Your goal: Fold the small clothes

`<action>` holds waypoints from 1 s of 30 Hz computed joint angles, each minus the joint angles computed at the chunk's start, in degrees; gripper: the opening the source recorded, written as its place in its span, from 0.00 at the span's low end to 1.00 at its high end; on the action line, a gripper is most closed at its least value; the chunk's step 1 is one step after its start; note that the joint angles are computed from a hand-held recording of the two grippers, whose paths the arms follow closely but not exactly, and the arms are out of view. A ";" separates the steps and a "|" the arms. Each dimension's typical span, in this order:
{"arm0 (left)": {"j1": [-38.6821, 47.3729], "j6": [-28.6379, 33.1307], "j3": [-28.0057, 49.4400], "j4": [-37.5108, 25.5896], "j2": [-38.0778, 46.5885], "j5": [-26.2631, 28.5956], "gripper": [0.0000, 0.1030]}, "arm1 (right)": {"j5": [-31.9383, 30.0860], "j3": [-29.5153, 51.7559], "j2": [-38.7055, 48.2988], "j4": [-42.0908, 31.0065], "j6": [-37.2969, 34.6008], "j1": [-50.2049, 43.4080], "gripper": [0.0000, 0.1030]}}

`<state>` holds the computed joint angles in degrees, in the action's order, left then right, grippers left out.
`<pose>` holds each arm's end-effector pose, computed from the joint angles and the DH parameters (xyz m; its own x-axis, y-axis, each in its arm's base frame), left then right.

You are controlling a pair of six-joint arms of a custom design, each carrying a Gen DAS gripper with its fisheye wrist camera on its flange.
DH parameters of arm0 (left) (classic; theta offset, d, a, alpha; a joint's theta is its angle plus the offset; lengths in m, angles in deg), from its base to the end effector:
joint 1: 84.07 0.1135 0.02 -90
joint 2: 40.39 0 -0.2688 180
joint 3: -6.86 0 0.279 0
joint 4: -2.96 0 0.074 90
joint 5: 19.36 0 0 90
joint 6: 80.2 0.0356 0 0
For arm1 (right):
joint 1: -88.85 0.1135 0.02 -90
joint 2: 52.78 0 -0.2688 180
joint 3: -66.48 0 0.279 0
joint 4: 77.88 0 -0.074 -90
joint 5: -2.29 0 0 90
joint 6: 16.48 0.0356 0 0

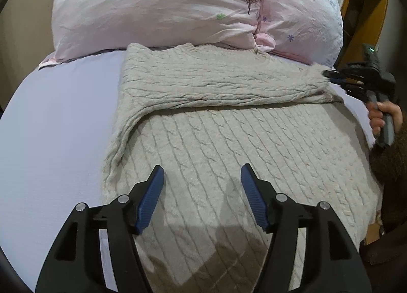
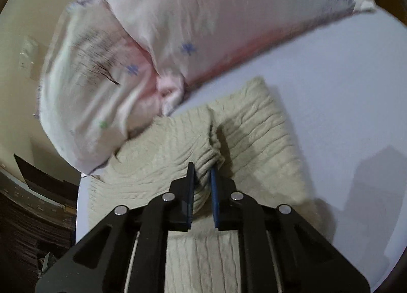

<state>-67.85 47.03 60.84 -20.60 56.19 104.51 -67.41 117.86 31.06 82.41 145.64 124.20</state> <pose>0.2917 0.0642 0.0970 -0.7088 0.3170 -0.6302 0.5189 0.8395 -0.1613 0.2457 0.1591 0.1462 -0.5490 0.7049 -0.4491 0.4998 0.7076 0.4996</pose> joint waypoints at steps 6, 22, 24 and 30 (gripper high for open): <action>6.77 1.34 1.29 -4.84 -0.75 6.82 0.62 | -1.20 -0.80 0.82 -6.88 5.90 2.68 0.20; 28.57 30.34 9.89 -40.05 10.98 16.30 0.64 | 17.34 -16.08 -13.04 -4.92 38.31 48.48 0.40; 29.99 34.14 8.93 -43.34 10.94 15.62 0.56 | 20.33 -20.23 -10.82 8.06 39.28 53.89 0.34; 30.00 35.57 9.34 -48.24 13.95 12.82 0.11 | 23.92 -24.97 -1.44 36.77 32.19 56.25 0.07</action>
